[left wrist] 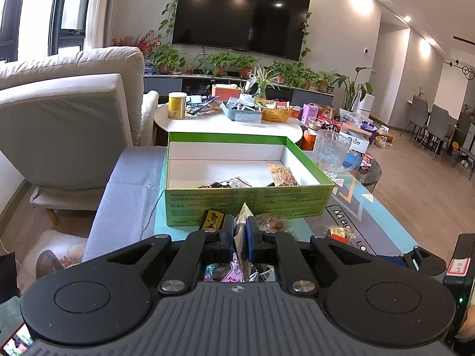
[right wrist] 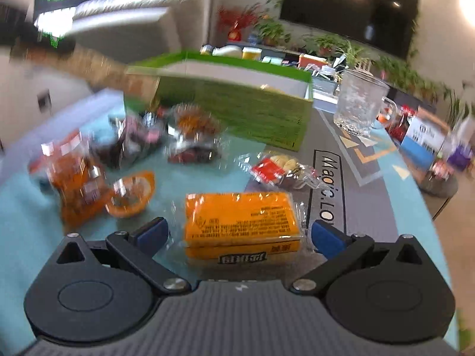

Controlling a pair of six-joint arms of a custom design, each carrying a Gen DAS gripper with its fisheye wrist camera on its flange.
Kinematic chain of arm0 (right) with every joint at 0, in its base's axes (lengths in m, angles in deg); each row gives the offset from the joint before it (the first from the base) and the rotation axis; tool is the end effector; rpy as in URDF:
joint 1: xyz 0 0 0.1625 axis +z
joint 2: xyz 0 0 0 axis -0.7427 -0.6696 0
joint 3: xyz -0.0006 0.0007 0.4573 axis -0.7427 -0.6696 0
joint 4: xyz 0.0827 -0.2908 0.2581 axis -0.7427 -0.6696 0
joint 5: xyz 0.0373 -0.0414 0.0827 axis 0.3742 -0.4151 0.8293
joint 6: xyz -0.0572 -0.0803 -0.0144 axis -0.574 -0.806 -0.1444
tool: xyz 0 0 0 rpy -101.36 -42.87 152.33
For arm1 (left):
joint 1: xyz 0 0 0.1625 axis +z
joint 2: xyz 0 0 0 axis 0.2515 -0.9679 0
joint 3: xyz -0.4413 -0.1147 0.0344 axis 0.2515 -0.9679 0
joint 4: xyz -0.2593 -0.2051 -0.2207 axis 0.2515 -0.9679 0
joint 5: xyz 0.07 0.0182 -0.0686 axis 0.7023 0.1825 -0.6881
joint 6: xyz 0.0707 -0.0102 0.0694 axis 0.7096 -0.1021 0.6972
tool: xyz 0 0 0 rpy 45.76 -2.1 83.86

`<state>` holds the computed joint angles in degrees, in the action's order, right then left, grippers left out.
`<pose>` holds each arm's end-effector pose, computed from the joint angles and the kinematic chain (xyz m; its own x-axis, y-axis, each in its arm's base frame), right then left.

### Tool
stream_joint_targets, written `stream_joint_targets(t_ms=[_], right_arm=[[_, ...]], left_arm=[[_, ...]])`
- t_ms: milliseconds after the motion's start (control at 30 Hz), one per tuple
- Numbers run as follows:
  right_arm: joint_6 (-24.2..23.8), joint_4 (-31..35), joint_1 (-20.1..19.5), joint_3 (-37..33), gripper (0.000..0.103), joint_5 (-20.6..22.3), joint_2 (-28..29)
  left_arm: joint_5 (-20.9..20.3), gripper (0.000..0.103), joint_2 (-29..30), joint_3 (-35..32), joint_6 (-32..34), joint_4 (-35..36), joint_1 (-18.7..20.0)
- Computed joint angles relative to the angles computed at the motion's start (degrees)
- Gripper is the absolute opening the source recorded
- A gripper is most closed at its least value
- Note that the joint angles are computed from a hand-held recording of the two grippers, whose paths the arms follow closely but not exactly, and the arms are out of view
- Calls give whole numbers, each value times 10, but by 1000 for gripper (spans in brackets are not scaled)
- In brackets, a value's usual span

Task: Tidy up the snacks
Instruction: 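Grasp the orange block packet with the right tool while the left holds the stick packet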

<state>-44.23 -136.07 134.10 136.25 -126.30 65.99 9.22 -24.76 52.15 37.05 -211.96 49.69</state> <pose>0.0495 -0.7082 0.0411 -0.5556 -0.2191 0.8021 -0.7200 0.6093 -0.3323 -0.1457 -0.7072 0.0636 -0.7555 0.3391 -0.5605 0.6485 0.5088 -0.5662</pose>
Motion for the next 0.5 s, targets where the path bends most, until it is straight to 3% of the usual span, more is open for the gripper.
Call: stream_joint_targets(t_ms=[33, 133, 233, 500], right_arm=[[6, 9, 3, -5, 50, -11, 0], [84, 64, 5, -3, 50, -27, -22], [130, 57, 4, 0, 49, -26, -30], [145, -12, 17, 13, 50, 30, -45]], left_arm=[[0, 8, 0, 0, 0, -1, 0], [-1, 8, -1, -1, 1, -3, 1], [-2, 8, 0, -3, -1, -4, 1], [-26, 8, 6, -35, 7, -17, -2]])
